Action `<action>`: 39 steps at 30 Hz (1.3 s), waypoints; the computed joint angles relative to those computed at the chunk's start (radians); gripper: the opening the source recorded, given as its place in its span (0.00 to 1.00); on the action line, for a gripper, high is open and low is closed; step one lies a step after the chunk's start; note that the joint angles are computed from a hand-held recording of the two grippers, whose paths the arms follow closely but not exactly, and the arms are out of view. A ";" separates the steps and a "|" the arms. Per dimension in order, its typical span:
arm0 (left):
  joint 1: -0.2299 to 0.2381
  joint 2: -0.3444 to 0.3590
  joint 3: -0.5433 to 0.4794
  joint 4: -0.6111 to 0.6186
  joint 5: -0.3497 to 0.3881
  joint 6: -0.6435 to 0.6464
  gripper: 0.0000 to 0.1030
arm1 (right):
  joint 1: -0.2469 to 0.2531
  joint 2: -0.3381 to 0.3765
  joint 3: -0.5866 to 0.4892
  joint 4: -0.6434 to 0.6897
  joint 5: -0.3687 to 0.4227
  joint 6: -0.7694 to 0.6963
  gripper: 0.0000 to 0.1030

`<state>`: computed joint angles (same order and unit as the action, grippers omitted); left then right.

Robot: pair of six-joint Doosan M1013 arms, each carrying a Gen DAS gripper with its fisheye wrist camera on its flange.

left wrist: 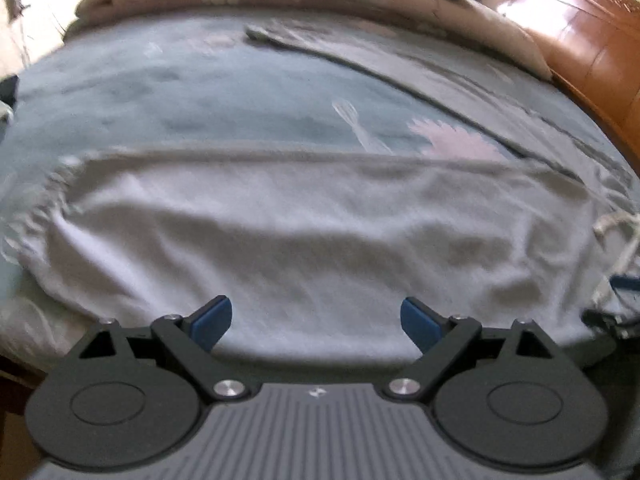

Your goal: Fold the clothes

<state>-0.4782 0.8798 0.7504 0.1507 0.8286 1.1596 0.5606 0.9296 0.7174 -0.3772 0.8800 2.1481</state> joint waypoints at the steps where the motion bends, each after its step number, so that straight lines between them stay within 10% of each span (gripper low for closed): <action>1: 0.004 0.002 -0.005 0.008 -0.012 -0.010 0.89 | 0.001 0.000 0.000 -0.005 0.000 0.008 1.00; 17: 0.063 -0.045 0.115 0.099 -0.064 -0.216 0.88 | 0.007 -0.009 0.026 -0.055 -0.016 0.063 1.00; 39: 0.067 0.010 0.014 0.181 0.018 -0.253 0.89 | 0.012 -0.020 0.053 -0.095 -0.038 0.105 1.00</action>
